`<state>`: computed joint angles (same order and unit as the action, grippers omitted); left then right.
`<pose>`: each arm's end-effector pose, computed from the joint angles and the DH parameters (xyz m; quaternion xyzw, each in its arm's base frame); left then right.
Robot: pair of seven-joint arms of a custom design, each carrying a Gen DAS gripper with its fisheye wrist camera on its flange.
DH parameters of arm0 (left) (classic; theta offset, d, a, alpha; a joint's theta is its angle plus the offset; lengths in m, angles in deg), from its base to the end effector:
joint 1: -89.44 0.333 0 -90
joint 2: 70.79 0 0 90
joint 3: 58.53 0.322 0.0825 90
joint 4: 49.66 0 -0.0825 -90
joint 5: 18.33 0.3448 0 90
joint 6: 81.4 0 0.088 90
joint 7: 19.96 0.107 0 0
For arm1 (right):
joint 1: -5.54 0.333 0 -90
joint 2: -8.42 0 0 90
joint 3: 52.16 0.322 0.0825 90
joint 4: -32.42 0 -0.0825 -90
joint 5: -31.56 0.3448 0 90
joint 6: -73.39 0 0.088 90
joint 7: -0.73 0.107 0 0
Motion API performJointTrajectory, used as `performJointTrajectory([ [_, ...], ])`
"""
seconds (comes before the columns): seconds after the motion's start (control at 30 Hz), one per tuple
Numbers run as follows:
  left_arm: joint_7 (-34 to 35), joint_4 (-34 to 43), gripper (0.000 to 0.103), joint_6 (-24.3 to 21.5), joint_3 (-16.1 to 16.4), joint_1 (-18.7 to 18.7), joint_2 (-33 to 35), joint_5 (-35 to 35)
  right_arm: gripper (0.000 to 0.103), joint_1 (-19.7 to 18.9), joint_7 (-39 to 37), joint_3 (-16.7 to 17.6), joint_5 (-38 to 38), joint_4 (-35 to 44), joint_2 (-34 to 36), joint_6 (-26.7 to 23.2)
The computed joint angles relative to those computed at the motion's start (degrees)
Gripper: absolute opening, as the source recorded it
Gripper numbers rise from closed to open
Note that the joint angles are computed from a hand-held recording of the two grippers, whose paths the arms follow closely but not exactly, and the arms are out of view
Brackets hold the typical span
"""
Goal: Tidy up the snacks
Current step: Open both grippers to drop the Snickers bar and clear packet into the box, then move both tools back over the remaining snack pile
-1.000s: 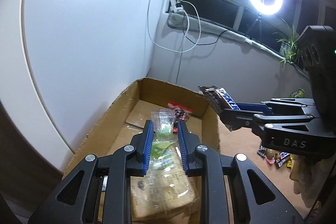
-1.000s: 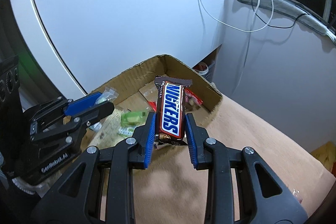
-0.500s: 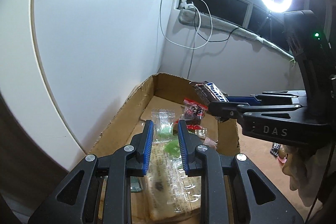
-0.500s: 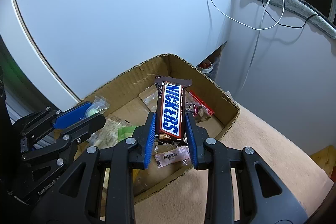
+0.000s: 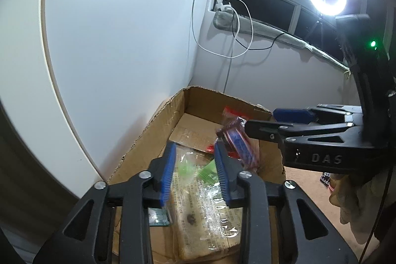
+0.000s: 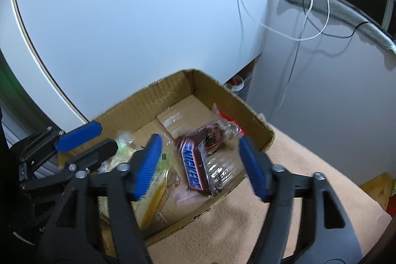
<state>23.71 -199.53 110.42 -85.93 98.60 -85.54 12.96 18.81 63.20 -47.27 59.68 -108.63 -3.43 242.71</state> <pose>0.3888 -0.1977 0.4636 -0.5851 0.6769 -0.3903 0.2173 0.4514 0.1168 0.4801 -0.7669 0.5355 -0.1800 0.3046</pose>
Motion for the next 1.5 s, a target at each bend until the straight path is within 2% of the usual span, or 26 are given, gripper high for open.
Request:
performJointTrajectory([
  [0.4, 0.7, -0.5, 0.038, 1.1, -1.4, 1.0, -0.7, -1.5, 0.071, -1.5, 2.7, 0.8, -2.5, -1.3, -2.1, 0.4],
  [0.6, 1.3, -0.5, 0.038, 1.6, -0.1, -1.1, -0.9, -2.0, 0.071, -2.1, 2.7, 0.7, -2.7, -3.2, -5.0, 0.4],
  [0.7, 1.5, -0.6, 0.038, 2.1, 1.3, -3.1, -0.8, -1.9, 0.071, -2.1, 1.6, -0.1, -1.9, -5.0, -7.8, 0.0],
  [0.93, 0.8, 0.6, 0.038, 2.1, 8.2, -11.6, 0.8, 0.2, 0.071, -4.6, -0.4, -1.2, -1.2, -9.9, -15.3, -1.6],
  [1.03, 0.8, 1.1, 0.038, 2.3, 8.7, -13.2, 1.1, 0.8, 0.071, -6.9, -0.9, -1.2, -1.7, -12.4, -19.0, -2.3],
  [1.3, -0.1, 3.0, 0.038, 1.7, 11.5, -19.3, 2.7, 3.3, 0.071, -12.7, -2.9, -3.8, -1.4, -17.9, -28.4, -6.5],
  [1.5, -1.7, 5.5, 0.038, 0.7, 15.3, -25.8, 5.2, 6.4, 0.071, -18.5, -4.1, -6.2, -1.7, -21.1, -33.3, -10.4],
])
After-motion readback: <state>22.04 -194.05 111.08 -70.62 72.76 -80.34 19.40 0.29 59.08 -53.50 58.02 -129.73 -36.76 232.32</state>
